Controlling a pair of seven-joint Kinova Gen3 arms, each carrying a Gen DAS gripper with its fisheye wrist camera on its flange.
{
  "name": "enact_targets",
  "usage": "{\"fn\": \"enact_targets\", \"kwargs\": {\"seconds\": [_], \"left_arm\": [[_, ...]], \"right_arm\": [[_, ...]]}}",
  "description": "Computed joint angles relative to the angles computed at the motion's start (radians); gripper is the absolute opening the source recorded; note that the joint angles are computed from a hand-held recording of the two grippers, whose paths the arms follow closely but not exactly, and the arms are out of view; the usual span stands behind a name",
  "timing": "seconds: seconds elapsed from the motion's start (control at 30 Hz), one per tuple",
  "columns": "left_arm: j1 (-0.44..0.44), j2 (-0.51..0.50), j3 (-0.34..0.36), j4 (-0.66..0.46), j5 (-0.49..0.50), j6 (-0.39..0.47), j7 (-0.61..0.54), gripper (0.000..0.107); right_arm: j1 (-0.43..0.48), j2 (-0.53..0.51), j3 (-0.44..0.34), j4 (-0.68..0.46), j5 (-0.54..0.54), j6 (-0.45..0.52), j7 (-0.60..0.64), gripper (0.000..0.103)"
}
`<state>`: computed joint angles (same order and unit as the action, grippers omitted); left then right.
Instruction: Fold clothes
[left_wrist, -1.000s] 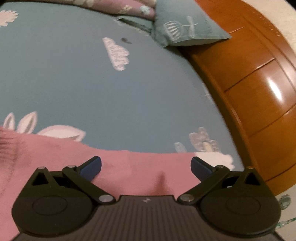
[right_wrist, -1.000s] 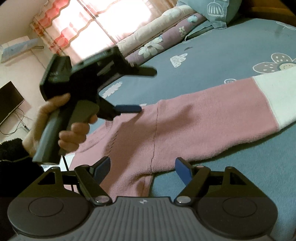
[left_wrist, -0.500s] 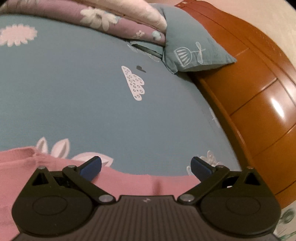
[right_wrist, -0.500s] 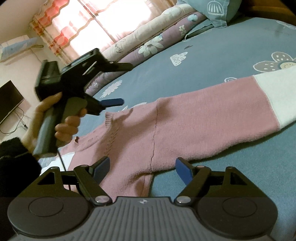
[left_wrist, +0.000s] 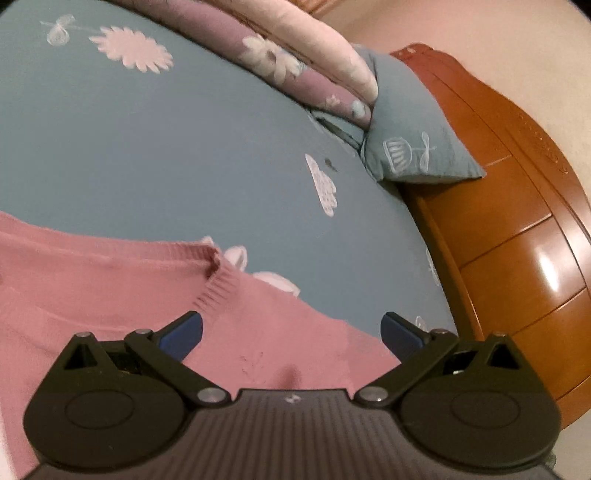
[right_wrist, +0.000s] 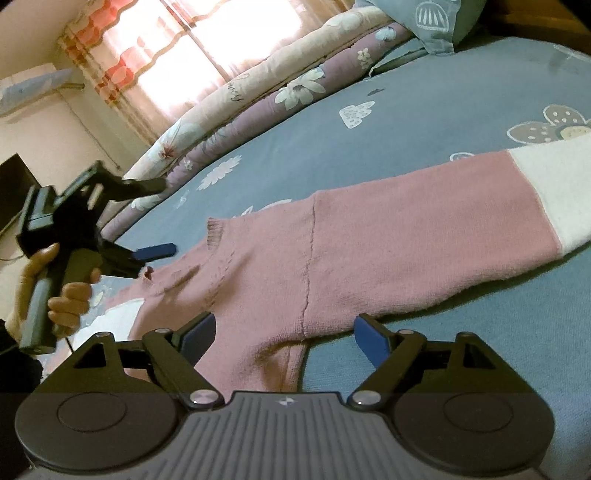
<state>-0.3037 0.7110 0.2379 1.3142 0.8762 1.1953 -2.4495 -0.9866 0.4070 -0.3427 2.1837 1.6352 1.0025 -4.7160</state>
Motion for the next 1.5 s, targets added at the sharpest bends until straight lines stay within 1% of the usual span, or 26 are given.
{"fn": "enact_targets", "kwargs": {"seconds": [0.03,0.13,0.3,0.43,0.53,0.6,0.67,0.73,0.8,0.83,0.9,0.97,1.0,1.1,1.17,1.2,1.23,1.3,1.4,1.43,1.5], "left_arm": [[0.009,0.015,0.008,-0.001,0.009,-0.009,-0.005,0.102],[0.04,0.03,0.018,0.026,0.047,-0.09,-0.012,0.102],[0.079,0.055,0.024,0.017,0.04,-0.183,0.014,0.102],[0.09,0.075,0.041,-0.006,0.033,-0.228,0.043,0.102],[0.09,0.054,0.045,-0.002,0.011,-0.246,0.059,0.102],[0.061,0.033,0.063,0.014,0.024,-0.243,0.029,0.102],[0.011,0.007,0.083,0.032,0.057,-0.223,-0.031,0.102],[-0.02,-0.028,0.069,0.042,0.069,-0.21,-0.066,0.102],[-0.045,-0.056,0.041,0.044,0.074,-0.206,-0.085,0.102],[-0.057,-0.064,0.029,0.037,0.068,-0.203,-0.075,0.102],[-0.069,-0.047,-0.003,-0.001,0.06,-0.161,-0.016,0.102],[-0.076,-0.013,-0.024,-0.054,0.026,-0.107,0.058,0.102],[-0.072,-0.003,-0.032,-0.065,0.009,-0.1,0.076,0.102],[-0.051,0.033,-0.042,-0.106,-0.055,-0.085,0.127,0.102],[-0.045,0.078,-0.031,-0.153,-0.078,-0.048,0.184,0.102],[-0.044,0.095,-0.021,-0.161,-0.086,-0.047,0.198,0.102],[-0.032,0.094,-0.029,-0.159,-0.091,-0.063,0.196,0.102],[-0.013,0.091,-0.037,-0.152,-0.112,-0.114,0.218,0.102],[-0.021,0.121,-0.014,-0.173,-0.107,-0.133,0.252,0.102],[-0.024,0.124,-0.005,-0.174,-0.104,-0.145,0.25,0.102],[-0.026,0.116,0.007,-0.15,-0.096,-0.199,0.229,0.102]], "right_arm": [[-0.003,0.003,0.0,-0.004,-0.005,0.005,0.0,0.086],[-0.002,0.004,0.003,-0.003,-0.001,0.002,0.003,0.086],[0.007,0.005,-0.002,0.012,0.027,0.003,-0.03,0.087],[0.012,0.006,-0.005,0.006,0.02,0.002,-0.009,0.087],[0.008,0.007,-0.004,0.0,0.008,0.004,0.007,0.087],[0.007,0.005,-0.002,0.001,0.008,0.002,0.005,0.087],[0.008,0.004,-0.002,0.007,0.017,0.002,-0.013,0.087],[0.011,0.002,-0.004,0.01,0.022,-0.001,-0.023,0.087],[0.014,0.002,-0.005,0.012,0.026,-0.001,-0.029,0.087],[0.013,0.004,-0.006,0.009,0.023,0.001,-0.026,0.087],[0.013,0.006,-0.005,0.001,0.014,-0.001,-0.008,0.087],[0.011,0.008,-0.002,-0.008,0.003,-0.003,0.015,0.087],[0.009,0.009,0.0,-0.012,-0.003,-0.002,0.024,0.088],[0.003,0.013,0.005,-0.017,-0.007,-0.001,0.043,0.089],[0.0,0.016,0.008,-0.022,-0.011,-0.001,0.056,0.091],[-0.001,0.017,0.01,-0.024,-0.011,-0.001,0.061,0.092],[-0.002,0.018,0.011,-0.025,-0.012,-0.001,0.066,0.092],[-0.005,0.02,0.013,-0.031,-0.018,0.0,0.083,0.092],[-0.004,0.019,0.018,-0.031,-0.018,-0.006,0.098,0.093],[-0.004,0.02,0.018,-0.03,-0.013,-0.006,0.093,0.094],[-0.004,0.02,0.018,-0.027,-0.008,-0.004,0.085,0.094]]}}
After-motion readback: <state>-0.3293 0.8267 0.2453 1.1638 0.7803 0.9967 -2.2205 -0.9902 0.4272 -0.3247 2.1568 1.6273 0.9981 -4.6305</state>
